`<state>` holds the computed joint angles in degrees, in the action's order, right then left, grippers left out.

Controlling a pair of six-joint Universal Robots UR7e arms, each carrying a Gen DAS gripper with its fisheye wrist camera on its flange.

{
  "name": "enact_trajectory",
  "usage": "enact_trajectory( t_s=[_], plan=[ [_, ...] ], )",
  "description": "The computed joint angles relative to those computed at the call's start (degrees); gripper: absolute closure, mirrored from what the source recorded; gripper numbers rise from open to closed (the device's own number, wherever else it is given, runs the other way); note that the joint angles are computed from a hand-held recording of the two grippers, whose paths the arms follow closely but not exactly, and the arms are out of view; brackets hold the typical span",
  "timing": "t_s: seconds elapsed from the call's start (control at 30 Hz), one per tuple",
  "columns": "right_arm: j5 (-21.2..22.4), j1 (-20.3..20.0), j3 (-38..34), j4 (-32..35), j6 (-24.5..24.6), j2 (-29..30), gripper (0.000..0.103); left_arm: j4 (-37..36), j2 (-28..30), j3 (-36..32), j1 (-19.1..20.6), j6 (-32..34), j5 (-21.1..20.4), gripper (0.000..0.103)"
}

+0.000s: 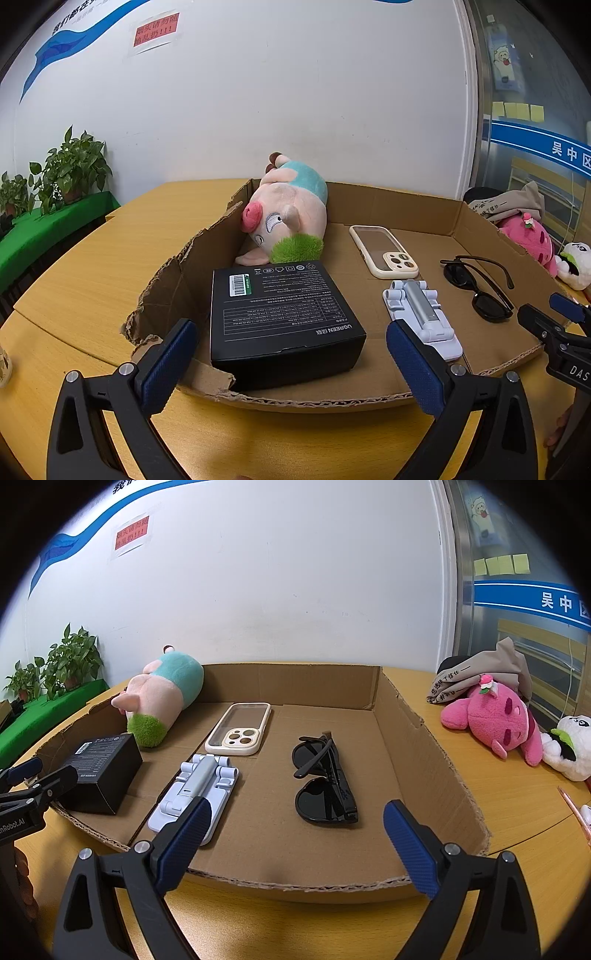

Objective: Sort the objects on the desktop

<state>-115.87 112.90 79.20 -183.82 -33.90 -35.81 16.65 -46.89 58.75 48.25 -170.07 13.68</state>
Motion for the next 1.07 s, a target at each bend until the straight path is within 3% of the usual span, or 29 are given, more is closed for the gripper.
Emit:
enact_trajectory(
  t_s=[1.07],
  plan=[
    [0.04,-0.02,0.01,0.04,0.01,-0.02,0.009,-0.03,-0.09,0.17,-0.05,0.01,-0.05,0.0]
  ],
)
